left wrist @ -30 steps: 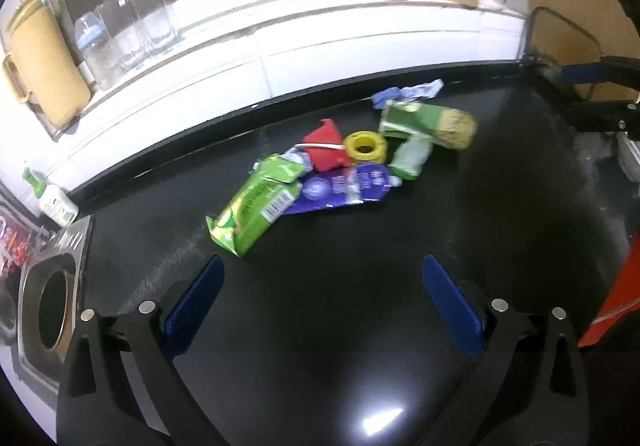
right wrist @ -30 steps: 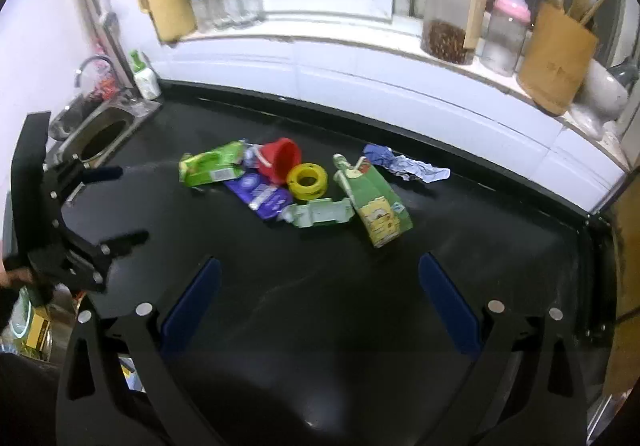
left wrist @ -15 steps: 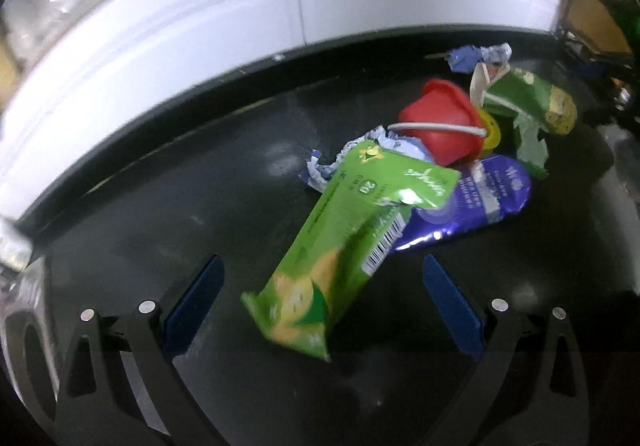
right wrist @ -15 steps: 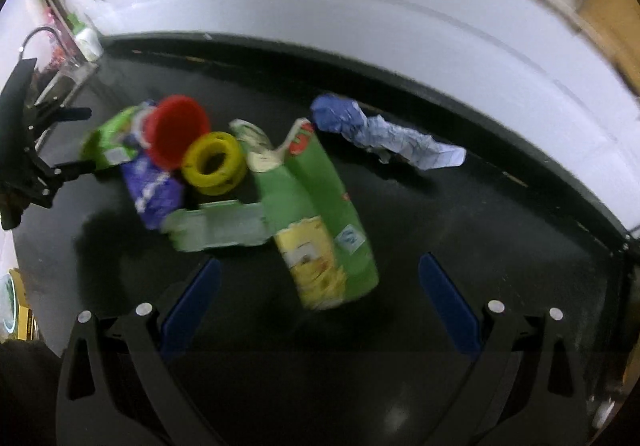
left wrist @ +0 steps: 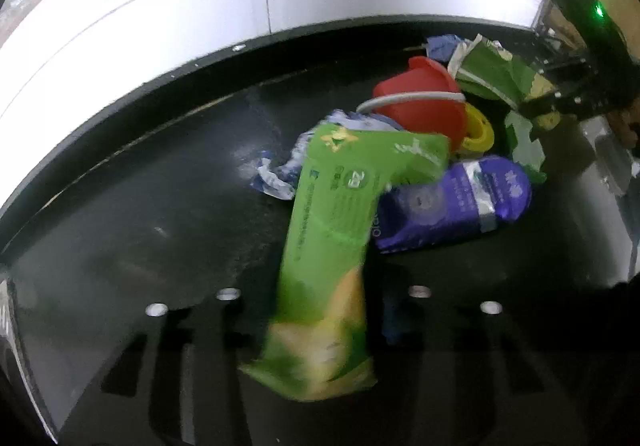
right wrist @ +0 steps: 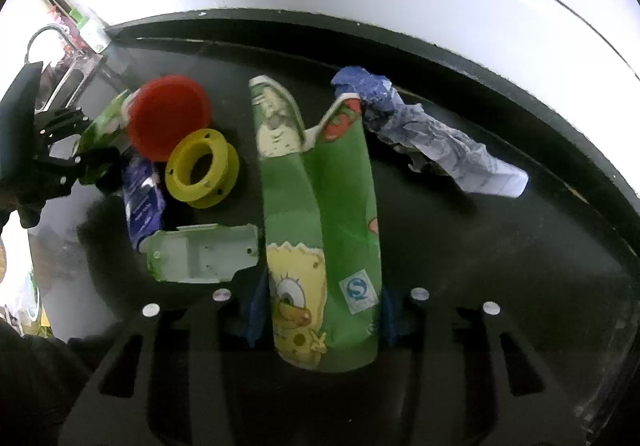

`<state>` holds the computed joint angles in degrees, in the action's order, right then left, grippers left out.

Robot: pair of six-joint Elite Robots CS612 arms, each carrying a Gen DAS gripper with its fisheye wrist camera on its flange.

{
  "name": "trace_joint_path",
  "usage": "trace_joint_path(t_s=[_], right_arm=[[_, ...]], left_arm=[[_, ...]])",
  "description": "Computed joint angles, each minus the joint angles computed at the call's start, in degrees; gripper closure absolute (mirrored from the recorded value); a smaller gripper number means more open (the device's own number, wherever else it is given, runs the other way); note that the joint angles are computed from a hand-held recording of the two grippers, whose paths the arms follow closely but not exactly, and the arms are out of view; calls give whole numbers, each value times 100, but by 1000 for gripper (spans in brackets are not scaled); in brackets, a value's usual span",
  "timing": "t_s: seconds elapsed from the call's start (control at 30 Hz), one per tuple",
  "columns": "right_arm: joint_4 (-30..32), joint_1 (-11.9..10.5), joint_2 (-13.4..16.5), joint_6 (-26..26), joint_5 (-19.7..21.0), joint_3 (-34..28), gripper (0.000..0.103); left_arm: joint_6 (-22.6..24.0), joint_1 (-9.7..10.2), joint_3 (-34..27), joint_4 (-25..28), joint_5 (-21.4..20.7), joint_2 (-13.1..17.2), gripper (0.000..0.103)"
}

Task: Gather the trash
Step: 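Grasp the green snack wrapper with the left tool while the right tool grasps the green SpongeBob bag, then carry both green wrappers over the floor bin and open both tools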

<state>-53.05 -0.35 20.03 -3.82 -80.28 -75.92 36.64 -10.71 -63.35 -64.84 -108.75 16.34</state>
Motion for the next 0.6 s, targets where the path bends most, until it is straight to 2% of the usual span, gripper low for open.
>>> trace_joint_path(t_s=[0.27,0.47,0.6], right_arm=[[-125,107,-9,267,-156,-443,60],[-73,235,0,378,-244,-934,60],[128,328,31,387,-296,-1318,60]], left_arm=[[-613,-23,-604,149,171,77,68],[-1353,-103,-1460,534,411,209,68],[-1605,-220,-2043,926,658,314,68]])
